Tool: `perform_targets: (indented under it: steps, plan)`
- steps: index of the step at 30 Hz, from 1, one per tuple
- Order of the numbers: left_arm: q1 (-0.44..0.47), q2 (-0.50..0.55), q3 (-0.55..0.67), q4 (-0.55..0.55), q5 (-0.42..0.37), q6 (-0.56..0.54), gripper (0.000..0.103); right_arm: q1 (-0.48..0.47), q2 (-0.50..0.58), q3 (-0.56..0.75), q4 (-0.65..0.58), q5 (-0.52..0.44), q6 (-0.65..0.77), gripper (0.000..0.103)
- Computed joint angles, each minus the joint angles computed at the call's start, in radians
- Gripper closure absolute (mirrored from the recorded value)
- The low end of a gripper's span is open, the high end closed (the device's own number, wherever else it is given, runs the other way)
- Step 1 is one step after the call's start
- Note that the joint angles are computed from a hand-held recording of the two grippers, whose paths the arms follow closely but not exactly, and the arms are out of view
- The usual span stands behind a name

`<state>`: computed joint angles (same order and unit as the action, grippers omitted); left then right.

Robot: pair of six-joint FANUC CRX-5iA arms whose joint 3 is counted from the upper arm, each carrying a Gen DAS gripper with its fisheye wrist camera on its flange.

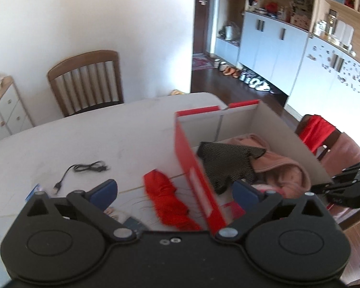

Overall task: Organize objects
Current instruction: 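Return the left gripper to the pile and grasp the red cloth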

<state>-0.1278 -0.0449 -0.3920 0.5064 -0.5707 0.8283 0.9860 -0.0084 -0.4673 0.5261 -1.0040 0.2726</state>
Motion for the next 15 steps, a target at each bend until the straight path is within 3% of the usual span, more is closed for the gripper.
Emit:
perform_targets:
  steps: [7, 15]
  plan:
    - [0.065, -0.01, -0.049, 0.045, -0.012, -0.024, 0.001, 0.001, 0.0, 0.001, -0.001, -0.004, 0.0, 0.098]
    - [0.064, 0.061, -0.046, 0.021, 0.019, 0.075, 0.001, -0.001, 0.005, 0.009, -0.005, -0.012, 0.002, 0.098]
